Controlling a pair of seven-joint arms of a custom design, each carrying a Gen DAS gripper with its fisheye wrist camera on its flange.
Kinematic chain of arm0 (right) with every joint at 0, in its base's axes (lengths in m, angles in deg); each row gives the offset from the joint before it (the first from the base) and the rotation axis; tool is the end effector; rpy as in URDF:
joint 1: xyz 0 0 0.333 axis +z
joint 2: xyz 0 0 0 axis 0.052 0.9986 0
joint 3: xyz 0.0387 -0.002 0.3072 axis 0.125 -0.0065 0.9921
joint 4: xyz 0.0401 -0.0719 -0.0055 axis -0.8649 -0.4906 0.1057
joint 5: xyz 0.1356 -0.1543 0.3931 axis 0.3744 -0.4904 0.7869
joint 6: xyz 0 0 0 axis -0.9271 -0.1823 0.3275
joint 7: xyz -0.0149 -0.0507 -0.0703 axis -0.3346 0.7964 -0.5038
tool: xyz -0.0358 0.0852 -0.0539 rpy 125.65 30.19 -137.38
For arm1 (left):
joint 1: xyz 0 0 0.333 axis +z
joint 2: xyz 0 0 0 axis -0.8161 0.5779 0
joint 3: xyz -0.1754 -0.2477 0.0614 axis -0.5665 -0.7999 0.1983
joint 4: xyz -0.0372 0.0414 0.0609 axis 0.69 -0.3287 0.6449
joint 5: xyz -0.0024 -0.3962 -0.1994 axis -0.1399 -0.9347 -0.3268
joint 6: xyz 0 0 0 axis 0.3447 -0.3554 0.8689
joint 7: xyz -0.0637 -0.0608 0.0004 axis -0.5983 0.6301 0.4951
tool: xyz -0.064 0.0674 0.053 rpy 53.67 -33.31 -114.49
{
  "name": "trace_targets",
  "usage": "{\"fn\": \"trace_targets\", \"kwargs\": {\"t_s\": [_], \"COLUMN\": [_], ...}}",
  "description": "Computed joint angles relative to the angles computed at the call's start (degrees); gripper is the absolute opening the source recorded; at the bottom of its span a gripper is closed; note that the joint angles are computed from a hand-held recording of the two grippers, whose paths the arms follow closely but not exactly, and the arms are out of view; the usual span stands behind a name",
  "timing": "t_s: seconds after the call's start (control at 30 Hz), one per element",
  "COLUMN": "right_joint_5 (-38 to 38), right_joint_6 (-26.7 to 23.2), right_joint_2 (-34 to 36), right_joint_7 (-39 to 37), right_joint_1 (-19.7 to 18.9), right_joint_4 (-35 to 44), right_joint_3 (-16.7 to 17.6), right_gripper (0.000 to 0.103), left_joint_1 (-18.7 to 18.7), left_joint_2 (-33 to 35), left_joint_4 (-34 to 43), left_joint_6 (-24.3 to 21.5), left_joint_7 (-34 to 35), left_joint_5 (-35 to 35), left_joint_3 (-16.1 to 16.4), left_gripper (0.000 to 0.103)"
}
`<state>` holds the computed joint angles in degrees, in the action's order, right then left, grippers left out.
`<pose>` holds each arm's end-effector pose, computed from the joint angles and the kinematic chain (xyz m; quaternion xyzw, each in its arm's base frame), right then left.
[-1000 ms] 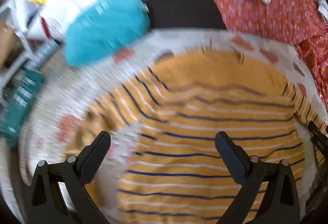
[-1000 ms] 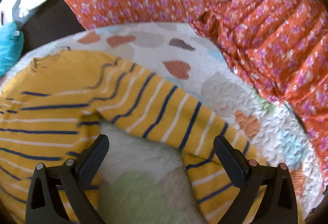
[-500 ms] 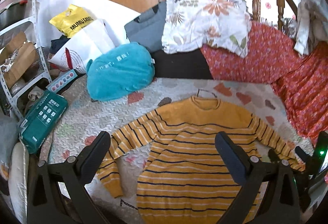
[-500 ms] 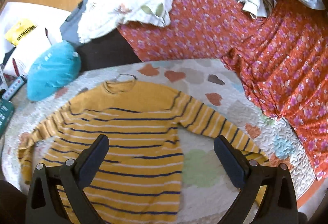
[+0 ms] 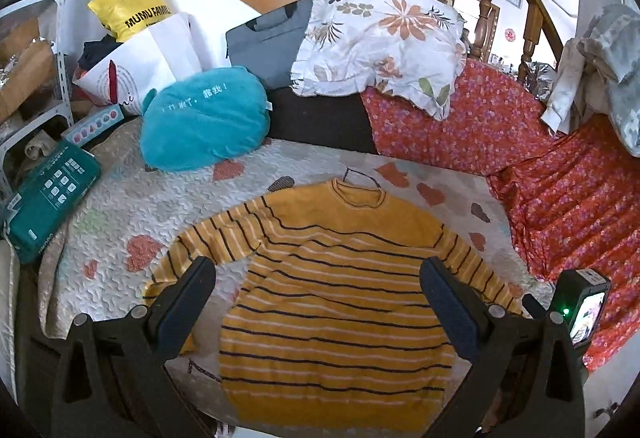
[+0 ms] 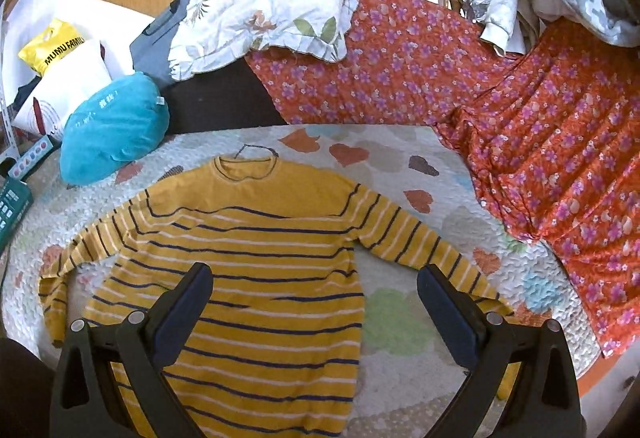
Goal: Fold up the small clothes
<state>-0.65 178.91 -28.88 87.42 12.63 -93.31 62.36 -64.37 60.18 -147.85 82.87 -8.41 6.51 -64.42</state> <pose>0.5210 0.1522 0.6079 -0.6443 0.6266 -0.3117 0.3084 0.4580 -0.3268 0.7093 -0.7014 0.5571 -0.3314 0.2965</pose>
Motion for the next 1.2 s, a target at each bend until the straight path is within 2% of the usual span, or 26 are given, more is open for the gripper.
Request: {"fn": "trace_targets", "kwargs": {"t_s": [0.17, 0.5, 0.7, 0.8, 0.9, 1.03, 1.2], "right_joint_5": [-0.98, -1.47, -3.12, -7.42, -13.03, -18.31, -20.56], "right_joint_6": [-1.48, -2.51, -5.19, -8.89, -10.32, -10.84, -9.95], "right_joint_2": [-0.2, 0.23, 0.3, -0.1, -1.28, -2.63, -3.61], "right_joint_7": [0.94, 0.09, 0.9, 3.28, 5.72, 7.33, 8.44], "right_joint_1": [-0.66, 0.21, 0.13, -0.97, -1.81, -2.04, -2.09], "right_joint_4": [-0.08, 0.12, 1.97, 4.44, 5.46, 5.74, 4.8], "right_joint_3": [0.45, 0.66, 1.63, 3.85, 5.54, 6.53, 6.35], "right_gripper": [0.103, 0.103, 0.103, 0.103, 0.103, 0.103, 0.103], "left_joint_1": [0.06, 0.26, 1.82, 1.69, 1.18, 0.0, -1.27], "left_joint_2": [-0.19, -0.73, -0.65, -0.65, -0.37, 0.85, 1.93], "left_joint_4": [-0.59, -1.81, -0.99, -0.81, -0.56, 0.38, 1.28], "left_joint_6": [-0.12, -0.09, -4.88, -6.9, -8.23, -9.38, -10.02], "left_joint_7": [-0.9, -0.36, -2.73, -3.42, -3.53, -2.73, -2.41], "left_joint_5": [0.25, -3.8, 2.93, 5.53, 7.12, 7.57, 8.46], "left_joint_3": [0.02, 1.1, -1.25, -1.59, -1.71, -1.4, -1.03], "left_gripper": [0.102, 0.102, 0.102, 0.102, 0.102, 0.102, 0.102]}}
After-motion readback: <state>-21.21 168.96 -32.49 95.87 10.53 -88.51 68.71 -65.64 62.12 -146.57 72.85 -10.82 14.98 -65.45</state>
